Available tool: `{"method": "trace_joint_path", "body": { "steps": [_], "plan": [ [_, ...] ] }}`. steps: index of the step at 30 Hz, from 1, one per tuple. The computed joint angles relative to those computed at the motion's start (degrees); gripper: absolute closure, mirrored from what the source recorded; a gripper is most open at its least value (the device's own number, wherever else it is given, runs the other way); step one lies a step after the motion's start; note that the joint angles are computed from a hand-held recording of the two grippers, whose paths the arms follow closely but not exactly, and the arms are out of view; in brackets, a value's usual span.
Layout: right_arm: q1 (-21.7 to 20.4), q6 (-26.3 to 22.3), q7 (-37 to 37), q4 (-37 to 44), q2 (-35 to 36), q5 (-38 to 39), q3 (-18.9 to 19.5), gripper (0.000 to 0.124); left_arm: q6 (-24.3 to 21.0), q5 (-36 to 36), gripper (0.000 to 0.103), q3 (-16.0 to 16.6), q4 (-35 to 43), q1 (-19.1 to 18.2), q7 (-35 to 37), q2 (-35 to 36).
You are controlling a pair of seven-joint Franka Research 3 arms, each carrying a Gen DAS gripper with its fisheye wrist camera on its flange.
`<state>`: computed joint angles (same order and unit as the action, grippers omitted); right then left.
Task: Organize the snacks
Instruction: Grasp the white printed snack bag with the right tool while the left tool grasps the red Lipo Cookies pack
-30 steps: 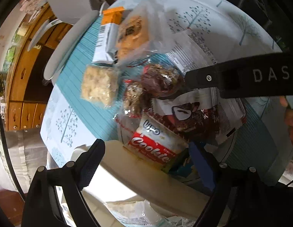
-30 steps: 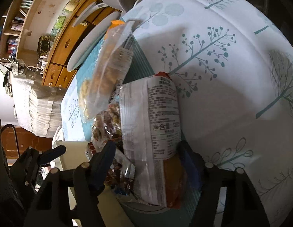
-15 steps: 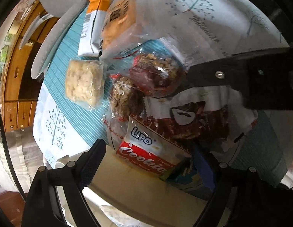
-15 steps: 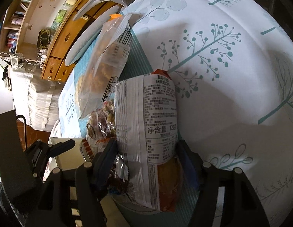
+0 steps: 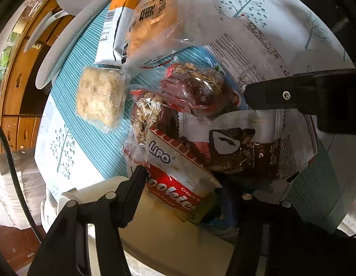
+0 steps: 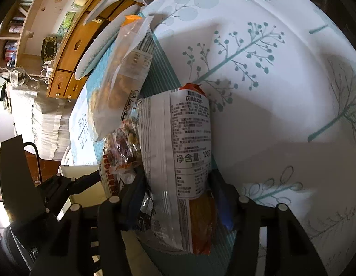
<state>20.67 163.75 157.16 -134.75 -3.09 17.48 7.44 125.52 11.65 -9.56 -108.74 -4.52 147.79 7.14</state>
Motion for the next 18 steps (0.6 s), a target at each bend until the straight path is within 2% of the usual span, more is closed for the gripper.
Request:
{"method": "trace_joint_path", "body": {
  "steps": [7, 12, 18],
  "plan": [
    [0.5, -2.82, 0.04, -1.24, -2.26, 4.42, 0.03, 0.071, 0.2, -0.65, 0.058, 0.21, -0.79, 0.28, -1.84, -0.85],
    [0.47, -5.76, 2.06, -2.34, -4.43, 5.95, 0.27, 0.073, -1.23, -1.39, 0.06, 0.23, -0.39, 0.28, -3.08, -0.98],
    [1.31, -5.27, 3.48, -6.27, -7.95, 10.31, 0.58, 0.074, -3.48, -3.83, 0.061, 0.24, 1.13, 0.61, -3.58, -1.19]
  ]
}}
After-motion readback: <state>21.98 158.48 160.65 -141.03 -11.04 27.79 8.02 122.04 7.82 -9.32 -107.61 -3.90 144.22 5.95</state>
